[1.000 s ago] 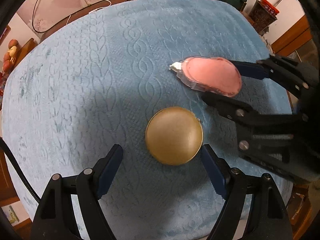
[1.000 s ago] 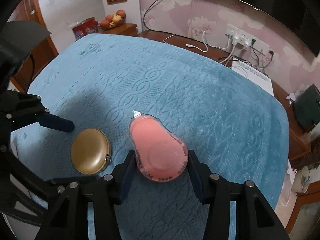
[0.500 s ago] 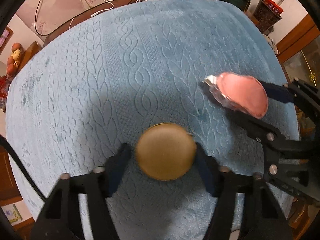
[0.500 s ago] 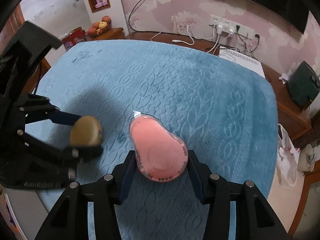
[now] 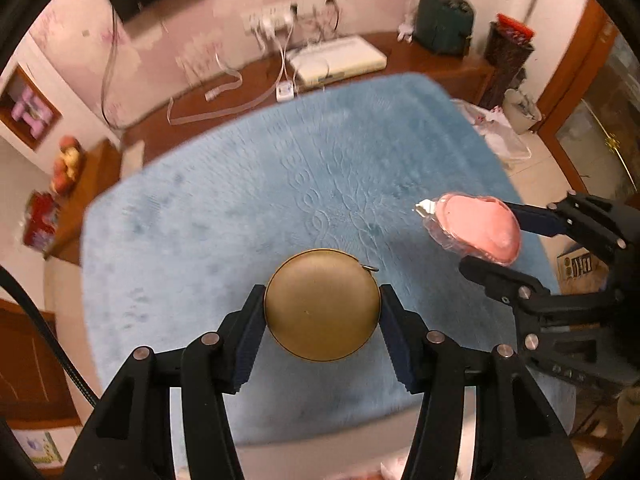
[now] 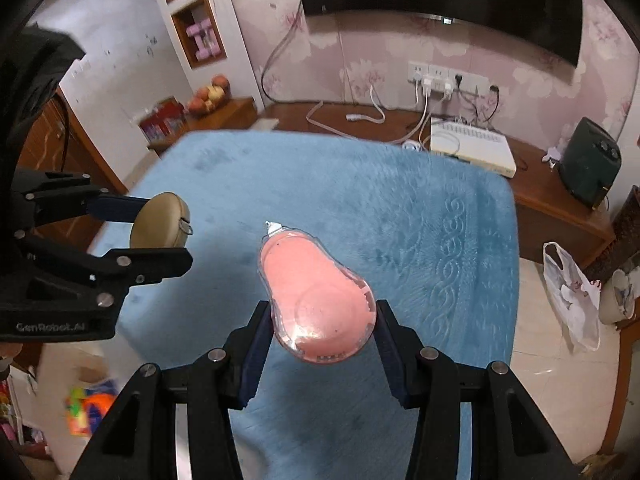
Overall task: Organize rigid objects
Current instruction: 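Carry the gold compact and pink case into the tray and release both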
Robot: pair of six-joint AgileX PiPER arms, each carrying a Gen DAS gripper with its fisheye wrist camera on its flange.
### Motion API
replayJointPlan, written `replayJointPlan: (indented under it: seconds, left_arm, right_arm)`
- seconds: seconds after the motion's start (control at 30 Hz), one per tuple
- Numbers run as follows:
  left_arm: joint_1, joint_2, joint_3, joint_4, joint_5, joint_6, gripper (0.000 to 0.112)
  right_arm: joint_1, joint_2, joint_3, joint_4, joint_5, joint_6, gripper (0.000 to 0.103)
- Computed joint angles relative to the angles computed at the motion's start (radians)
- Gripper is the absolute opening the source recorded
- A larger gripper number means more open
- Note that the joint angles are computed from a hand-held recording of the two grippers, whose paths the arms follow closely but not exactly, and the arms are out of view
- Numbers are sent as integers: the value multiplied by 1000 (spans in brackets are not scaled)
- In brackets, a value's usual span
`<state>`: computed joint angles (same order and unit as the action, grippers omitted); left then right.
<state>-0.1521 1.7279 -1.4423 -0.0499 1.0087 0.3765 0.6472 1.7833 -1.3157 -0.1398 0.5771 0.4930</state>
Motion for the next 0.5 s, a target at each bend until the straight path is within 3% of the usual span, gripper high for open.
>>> replayJointPlan:
  seconds: [0.1, 0.27, 0.5]
  left_arm:
    - [55, -148, 91, -33, 19, 101, 58]
    - [214, -320, 215, -134, 69, 314, 59]
    - [469, -447, 379, -234, 125, 622, 59]
  right_arm:
    - [108, -81, 15, -124, 61, 195, 51]
    - [338, -140, -16, -308, 240, 501, 51]
    - [599, -64, -98, -367, 452, 787, 51]
